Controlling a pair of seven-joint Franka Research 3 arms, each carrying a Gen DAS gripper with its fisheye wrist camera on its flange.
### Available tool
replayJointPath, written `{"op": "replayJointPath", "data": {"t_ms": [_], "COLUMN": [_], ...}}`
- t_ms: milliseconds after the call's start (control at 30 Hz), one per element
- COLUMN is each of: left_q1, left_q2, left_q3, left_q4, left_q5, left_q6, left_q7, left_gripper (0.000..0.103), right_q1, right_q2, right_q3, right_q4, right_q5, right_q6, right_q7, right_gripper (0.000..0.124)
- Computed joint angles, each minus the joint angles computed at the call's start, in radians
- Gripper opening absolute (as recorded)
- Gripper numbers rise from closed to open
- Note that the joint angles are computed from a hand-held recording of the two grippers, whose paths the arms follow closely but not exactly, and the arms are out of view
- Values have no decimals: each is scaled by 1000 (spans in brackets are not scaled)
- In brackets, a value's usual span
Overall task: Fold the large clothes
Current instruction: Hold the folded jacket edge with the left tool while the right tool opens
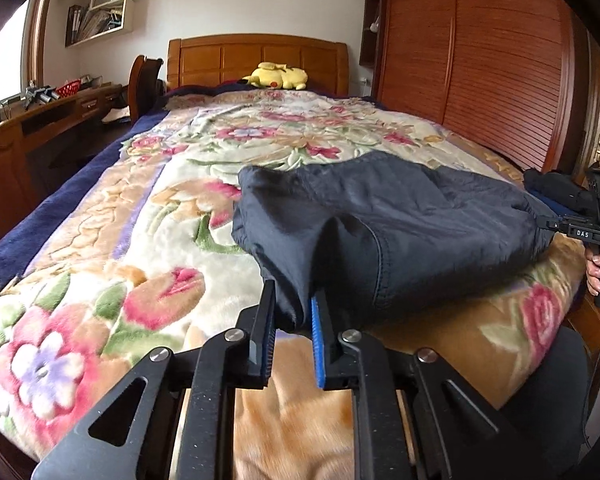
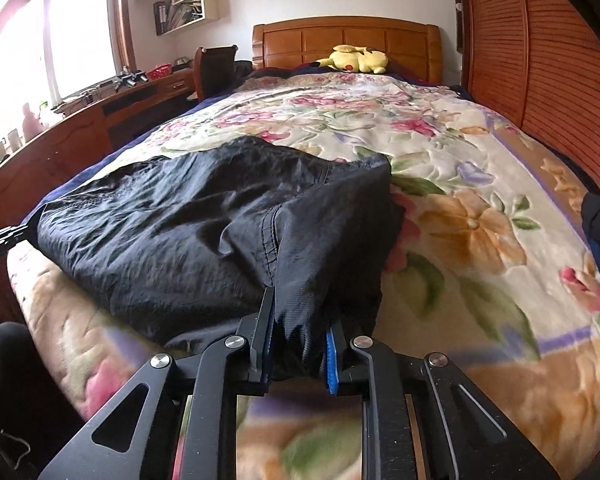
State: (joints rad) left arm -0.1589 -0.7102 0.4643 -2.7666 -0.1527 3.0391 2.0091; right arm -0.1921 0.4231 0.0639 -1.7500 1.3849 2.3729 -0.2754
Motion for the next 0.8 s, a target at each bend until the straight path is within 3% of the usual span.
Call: {"op": "replayJointPath", "data": {"t_ms": [167,267,500,600,800], "left_q1": [53,76,117,123,121], "left_q2": [-116,-122,-103,-97,-82], "left_q3": [-35,-58,-102,-109,-109], "left_q4": [-55,-66,-78,-78,-73], "left_q5": [15,25,57,65,71], "left_q6": [-45,-52,-35,-38,-27], "left_q7": [-5,-13,-51,-64,-83], "left_gripper": [16,16,16,16,16], "right_q1": [-21,10,32,26,68], "right_q2": [-80,-98,-132,-174,-225], "right_q3": [-26,-39,-46,-54,-69], "right_q4": [-110,-141,-168,-205,-261], "right_q5": [12,20,100,158,214], "right_q6": [-40,33,100,64,7], "right_q7": [-69,-96,-97,-132,-181], "right_gripper": [20,24,48,61,63]}}
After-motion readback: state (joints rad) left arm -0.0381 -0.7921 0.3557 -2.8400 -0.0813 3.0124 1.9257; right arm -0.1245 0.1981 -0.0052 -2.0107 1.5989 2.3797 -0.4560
